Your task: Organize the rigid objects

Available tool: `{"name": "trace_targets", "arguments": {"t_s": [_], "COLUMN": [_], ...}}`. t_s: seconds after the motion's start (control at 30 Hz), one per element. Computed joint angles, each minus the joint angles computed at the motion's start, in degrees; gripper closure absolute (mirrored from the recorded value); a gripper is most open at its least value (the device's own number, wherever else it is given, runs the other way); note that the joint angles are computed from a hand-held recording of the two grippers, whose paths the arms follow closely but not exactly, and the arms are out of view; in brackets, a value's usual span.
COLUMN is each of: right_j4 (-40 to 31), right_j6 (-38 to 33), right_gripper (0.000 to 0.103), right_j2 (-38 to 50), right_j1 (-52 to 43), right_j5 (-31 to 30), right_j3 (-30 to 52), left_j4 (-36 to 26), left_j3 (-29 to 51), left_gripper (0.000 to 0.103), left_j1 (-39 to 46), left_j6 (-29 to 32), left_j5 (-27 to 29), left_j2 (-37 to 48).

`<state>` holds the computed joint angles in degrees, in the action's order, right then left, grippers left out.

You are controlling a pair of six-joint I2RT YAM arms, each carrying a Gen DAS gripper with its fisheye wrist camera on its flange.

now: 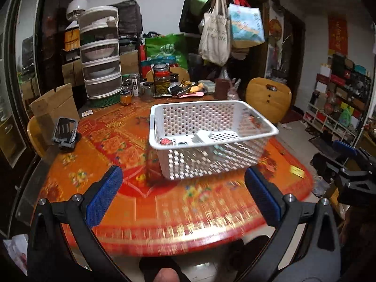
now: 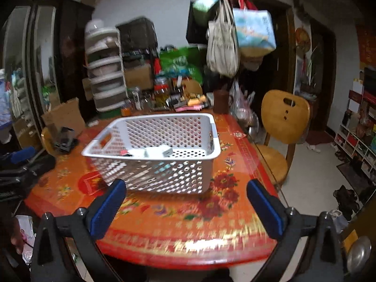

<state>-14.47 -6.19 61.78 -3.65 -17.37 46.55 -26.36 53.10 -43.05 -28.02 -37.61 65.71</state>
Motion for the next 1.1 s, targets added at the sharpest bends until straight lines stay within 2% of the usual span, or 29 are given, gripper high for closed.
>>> {"name": "trace_targets", "arguments": {"t_s": [0.03,0.1,0.2,0.27,0.33,0.47,0.53,0.6,0.7,1.1], "right_j4": [-1.1,-6.3,-14.8,-19.5,-22.9,-27.8,-28.0,-27.6,-27.2,-26.3], "right_j6": [0.3,-1.6,-2.6,-3.8,-5.1,-8.3,-8.7,-8.9,-8.2,-7.6], "right_gripper": [0.000,0.000,0.000,0.000,0.000,0.000,0.000,0.000,0.000,0.000], "right_j2": [-4.7,-10.5,-16.8,-19.4,-20.8,-20.7,-20.4,-20.2,-20.0,-20.2], "right_j1": [-0.7,-1.4,-1.9,-4.4,-7.2,-13.5,-12.8,-11.8,-9.7,-6.7], "right_j5": [-1.3,-1.8,0.1,-2.3,-4.0,-10.4,-10.5,-10.6,-9.1,-6.9], "right_j3": [-2.3,-3.0,-0.9,0.7,1.9,3.4,3.5,3.0,2.5,1.4], "left_j4": [-1.8,-9.4,-27.2,-39.0,-45.9,-49.8,-47.5,-47.3,-42.9,-40.5], "left_j3": [-0.5,0.1,6.2,10.4,12.6,15.8,16.3,16.5,15.4,16.6], "left_gripper": [0.001,0.001,0.001,0.001,0.001,0.001,0.001,0.001,0.001,0.001], "left_j1": [-3.2,-11.4,-24.3,-29.6,-33.6,-34.1,-32.2,-32.0,-29.3,-26.5], "left_j6": [-2.0,-8.4,-25.0,-37.0,-44.6,-47.1,-43.5,-43.2,-39.0,-36.1], "left_j5": [-2.6,-9.4,-21.1,-24.7,-25.9,-24.1,-23.2,-22.5,-20.8,-19.1], "left_j2": [-1.3,-3.5,-0.6,2.2,2.6,3.8,3.7,3.9,3.2,4.7]}}
